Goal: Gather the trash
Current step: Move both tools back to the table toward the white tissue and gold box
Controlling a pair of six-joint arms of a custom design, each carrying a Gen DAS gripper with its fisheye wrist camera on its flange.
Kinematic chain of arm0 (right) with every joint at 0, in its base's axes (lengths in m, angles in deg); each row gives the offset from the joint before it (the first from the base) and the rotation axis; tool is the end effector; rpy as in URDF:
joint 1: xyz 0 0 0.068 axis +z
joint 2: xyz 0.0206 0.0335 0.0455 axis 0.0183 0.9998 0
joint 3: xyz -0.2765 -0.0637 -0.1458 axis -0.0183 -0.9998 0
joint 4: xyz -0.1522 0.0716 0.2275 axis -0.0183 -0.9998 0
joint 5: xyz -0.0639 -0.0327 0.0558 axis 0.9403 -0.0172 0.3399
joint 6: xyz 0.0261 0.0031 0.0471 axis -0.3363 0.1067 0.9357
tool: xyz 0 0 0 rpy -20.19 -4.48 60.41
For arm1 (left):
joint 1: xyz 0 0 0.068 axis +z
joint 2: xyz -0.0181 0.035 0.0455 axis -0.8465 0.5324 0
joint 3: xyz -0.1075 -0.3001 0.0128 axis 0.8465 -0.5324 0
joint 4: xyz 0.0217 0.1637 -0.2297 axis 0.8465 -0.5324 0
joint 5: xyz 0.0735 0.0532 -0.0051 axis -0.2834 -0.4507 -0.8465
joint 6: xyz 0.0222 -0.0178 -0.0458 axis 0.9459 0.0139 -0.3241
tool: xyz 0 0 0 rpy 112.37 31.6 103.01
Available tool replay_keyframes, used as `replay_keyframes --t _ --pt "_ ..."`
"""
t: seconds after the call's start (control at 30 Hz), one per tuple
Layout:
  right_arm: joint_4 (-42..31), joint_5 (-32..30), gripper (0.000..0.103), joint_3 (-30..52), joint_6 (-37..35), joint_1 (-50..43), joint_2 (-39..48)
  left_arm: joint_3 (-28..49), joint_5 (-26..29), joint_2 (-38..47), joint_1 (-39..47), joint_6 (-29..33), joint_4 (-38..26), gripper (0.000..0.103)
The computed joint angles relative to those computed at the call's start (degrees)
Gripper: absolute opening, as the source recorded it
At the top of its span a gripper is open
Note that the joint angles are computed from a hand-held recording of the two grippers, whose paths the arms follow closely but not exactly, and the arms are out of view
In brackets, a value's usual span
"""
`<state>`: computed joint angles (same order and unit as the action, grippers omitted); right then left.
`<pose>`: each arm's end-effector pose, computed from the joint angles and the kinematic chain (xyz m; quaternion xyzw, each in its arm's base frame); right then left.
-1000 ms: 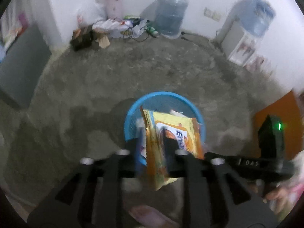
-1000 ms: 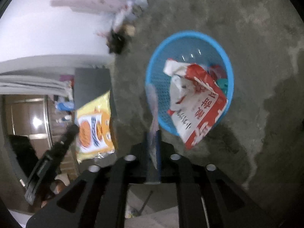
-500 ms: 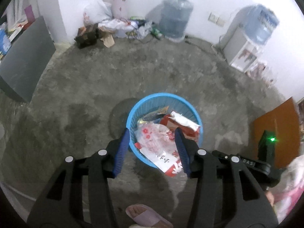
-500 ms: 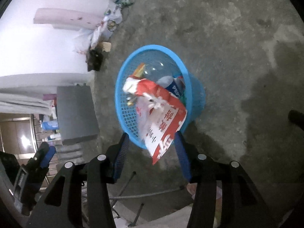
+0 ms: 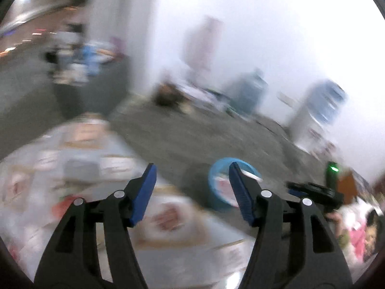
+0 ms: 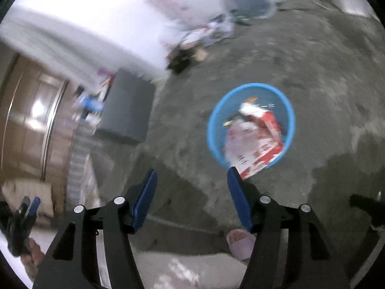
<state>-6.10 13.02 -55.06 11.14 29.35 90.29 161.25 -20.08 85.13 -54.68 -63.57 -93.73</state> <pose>0.1897 0.0971 0.2171 0.3687 0.8326 0.2794 0.3046 0.3330 -0.0007 0.4360 0.2218 0.8793 -0.1928 0.3749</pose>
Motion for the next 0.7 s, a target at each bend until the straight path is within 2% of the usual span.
replay_keyframes --t 0.1,0.3,0.53,0.6,0.7 --pt "-1.17 -1.93 0.06 3.27 -1.73 3.01 1.14 -2.83 0.94 -4.08 13.89 3.03 0.4 0.06" --pt "-0.97 -4.42 0.06 11.02 -4.88 9.3 6.79 -9.41 7.06 -6.33 36.97 12.19 -4.97 0.06" --pt "-1.9 -6.44 0.06 22.75 -8.16 13.76 16.88 -22.36 6.05 -8.83 50.0 21.85 -5.94 0.06" --pt "-3.36 -7.36 0.06 27.06 -9.93 14.69 20.32 -25.84 3.45 -10.04 48.81 21.76 -3.95 0.066" --pt "-5.96 -8.36 0.06 34.13 -12.07 15.89 25.92 -31.02 0.51 -11.95 48.08 22.78 0.36 0.067"
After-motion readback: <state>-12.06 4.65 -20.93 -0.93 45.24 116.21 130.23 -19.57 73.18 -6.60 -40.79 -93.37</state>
